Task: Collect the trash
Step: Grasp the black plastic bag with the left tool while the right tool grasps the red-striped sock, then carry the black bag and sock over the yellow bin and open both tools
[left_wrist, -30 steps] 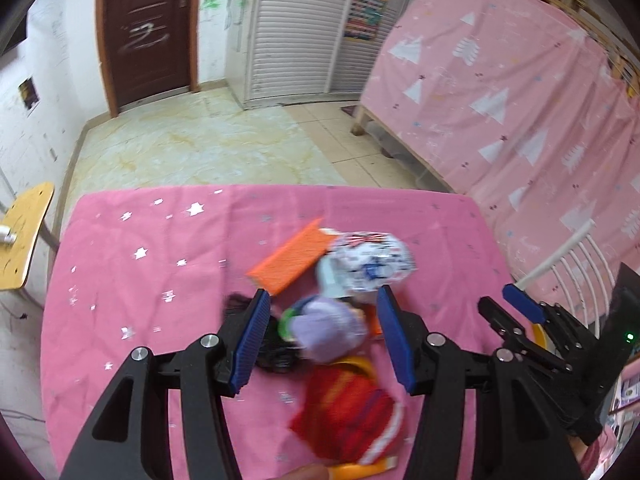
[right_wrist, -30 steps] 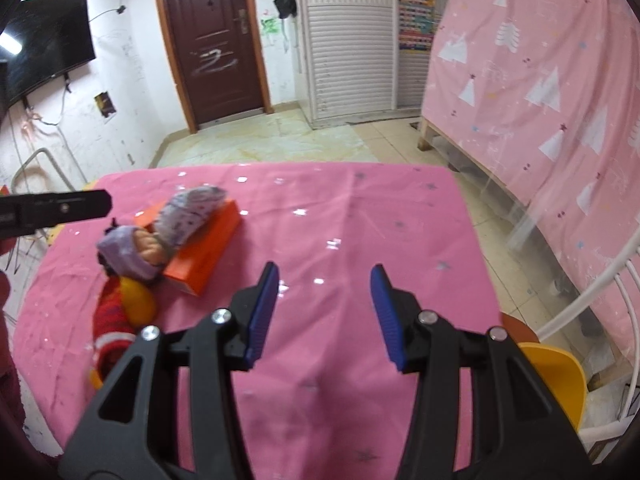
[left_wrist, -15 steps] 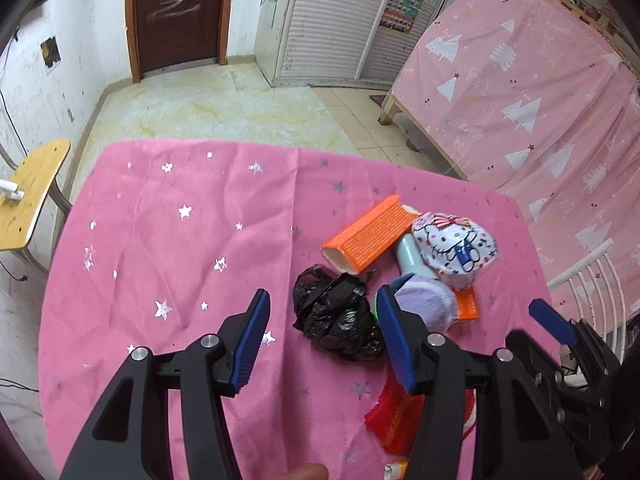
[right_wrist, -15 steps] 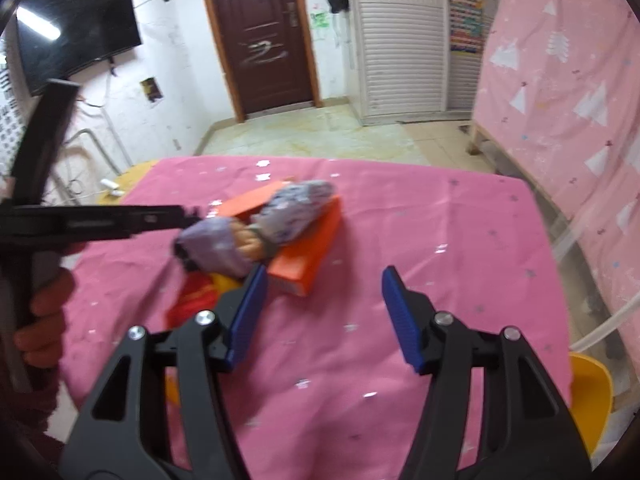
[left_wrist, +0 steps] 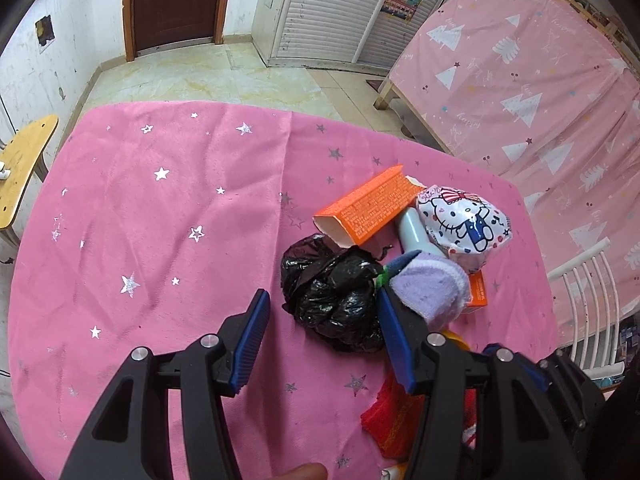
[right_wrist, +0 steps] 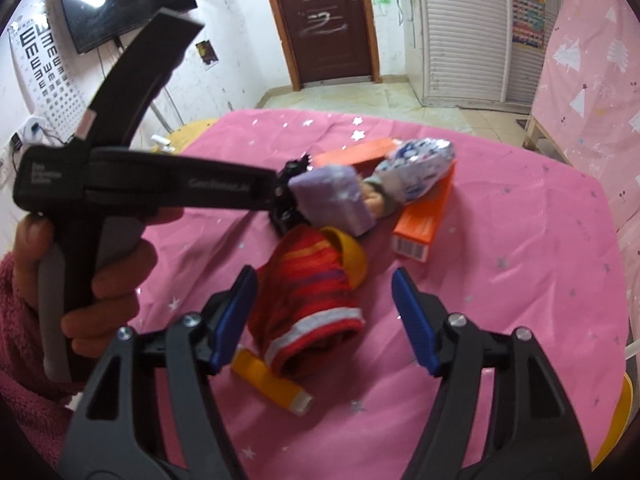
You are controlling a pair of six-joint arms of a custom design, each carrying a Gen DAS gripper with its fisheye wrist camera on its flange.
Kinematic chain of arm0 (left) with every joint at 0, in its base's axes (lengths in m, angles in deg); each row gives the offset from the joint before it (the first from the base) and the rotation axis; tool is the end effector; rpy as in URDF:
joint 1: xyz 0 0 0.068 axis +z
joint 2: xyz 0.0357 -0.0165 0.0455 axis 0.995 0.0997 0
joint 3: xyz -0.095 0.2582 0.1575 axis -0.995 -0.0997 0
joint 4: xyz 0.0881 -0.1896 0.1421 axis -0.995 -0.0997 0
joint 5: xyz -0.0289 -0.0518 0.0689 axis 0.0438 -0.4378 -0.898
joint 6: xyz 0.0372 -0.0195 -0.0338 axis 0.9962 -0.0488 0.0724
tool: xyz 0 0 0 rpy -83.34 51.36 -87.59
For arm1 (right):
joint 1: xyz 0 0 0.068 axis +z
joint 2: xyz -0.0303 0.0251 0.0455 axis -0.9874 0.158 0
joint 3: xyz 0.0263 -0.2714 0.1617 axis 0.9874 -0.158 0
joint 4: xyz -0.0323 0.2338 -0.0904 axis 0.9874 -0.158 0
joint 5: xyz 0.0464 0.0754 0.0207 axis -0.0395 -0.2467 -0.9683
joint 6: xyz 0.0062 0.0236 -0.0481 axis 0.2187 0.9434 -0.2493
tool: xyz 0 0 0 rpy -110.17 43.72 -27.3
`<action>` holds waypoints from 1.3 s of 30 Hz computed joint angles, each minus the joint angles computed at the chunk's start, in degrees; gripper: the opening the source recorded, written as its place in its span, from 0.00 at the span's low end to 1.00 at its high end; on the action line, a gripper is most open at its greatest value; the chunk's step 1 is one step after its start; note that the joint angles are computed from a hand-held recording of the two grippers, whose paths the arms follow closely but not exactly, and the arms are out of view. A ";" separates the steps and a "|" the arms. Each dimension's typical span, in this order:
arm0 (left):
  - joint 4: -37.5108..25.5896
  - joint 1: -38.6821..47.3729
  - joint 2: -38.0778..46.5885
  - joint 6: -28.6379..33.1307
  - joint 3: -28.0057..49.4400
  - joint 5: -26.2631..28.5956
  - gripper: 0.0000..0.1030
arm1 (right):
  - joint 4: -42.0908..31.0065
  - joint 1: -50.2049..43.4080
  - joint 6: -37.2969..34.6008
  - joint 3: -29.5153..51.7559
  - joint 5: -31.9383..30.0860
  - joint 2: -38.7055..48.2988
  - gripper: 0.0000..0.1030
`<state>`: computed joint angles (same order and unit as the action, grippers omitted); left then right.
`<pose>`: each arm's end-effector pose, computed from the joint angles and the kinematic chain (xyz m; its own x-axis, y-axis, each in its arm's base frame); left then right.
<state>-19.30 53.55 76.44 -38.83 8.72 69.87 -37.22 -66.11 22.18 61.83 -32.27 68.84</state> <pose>0.3213 -0.1834 0.1853 -0.8002 -0.4189 -0.4291 -0.3233 0.9040 -0.2797 0.3276 0.1040 0.2106 -0.6012 -0.4892 -0.6319 -0.7321 0.6540 0.1903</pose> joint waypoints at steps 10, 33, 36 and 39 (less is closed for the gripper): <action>-0.66 -1.51 -1.02 -0.52 0.16 -2.95 0.26 | -0.17 1.79 -0.78 -1.09 2.82 -0.37 0.51; -7.42 -3.03 -5.87 -1.80 3.46 -9.22 0.26 | -0.44 -6.38 -2.04 -2.91 -8.44 -5.16 0.11; -8.69 -3.71 -5.73 -1.43 5.36 -9.94 0.26 | -0.17 -8.90 -1.56 -2.12 -9.31 -5.20 0.11; -10.00 -4.71 -5.02 -0.83 7.97 -10.70 0.26 | -0.36 -12.06 -1.67 -1.43 -10.26 -4.85 0.11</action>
